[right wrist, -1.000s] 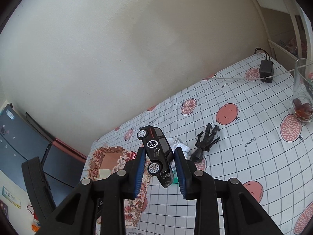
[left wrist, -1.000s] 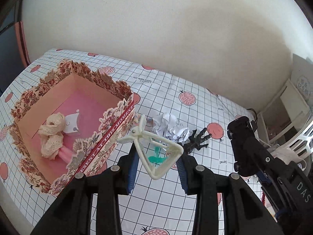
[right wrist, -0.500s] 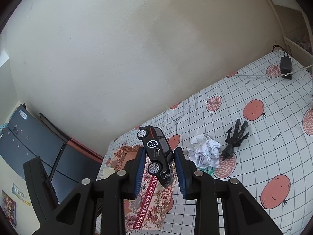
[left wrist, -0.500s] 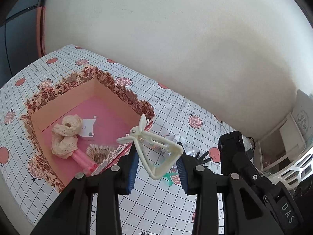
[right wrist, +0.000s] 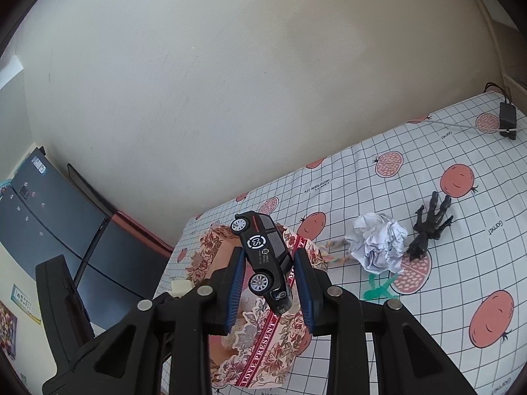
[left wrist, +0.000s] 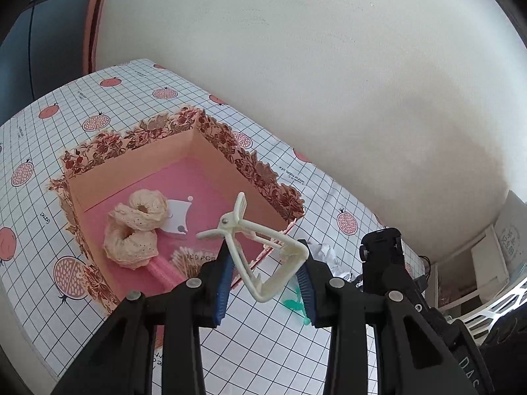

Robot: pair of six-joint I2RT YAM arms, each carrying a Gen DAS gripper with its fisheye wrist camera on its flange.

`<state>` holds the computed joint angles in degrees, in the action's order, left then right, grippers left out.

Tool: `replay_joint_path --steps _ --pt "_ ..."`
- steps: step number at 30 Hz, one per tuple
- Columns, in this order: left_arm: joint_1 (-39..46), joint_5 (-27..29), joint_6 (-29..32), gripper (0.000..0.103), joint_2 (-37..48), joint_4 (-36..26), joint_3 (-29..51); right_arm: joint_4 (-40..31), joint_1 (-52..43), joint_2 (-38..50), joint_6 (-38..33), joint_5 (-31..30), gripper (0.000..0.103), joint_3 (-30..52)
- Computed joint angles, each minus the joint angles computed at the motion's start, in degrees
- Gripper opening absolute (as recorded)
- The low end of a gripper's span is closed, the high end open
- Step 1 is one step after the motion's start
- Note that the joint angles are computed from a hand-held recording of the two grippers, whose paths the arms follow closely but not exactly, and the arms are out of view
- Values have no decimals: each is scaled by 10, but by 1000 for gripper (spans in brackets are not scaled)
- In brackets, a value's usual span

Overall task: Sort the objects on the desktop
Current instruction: 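Lift the clip and toy car and carry both over the gift box, then open both tools to drop the clip and toy car into the box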

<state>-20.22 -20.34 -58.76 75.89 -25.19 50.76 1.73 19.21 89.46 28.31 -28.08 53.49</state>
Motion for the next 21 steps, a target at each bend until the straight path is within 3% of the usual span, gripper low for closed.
replay_joint_path --steps 11,21 --pt "90 54 13 38 -66 9 -68 17 82 20 0 30 33 11" --pt "185 120 51 38 -68 35 -117 21 128 74 0 56 33 37"
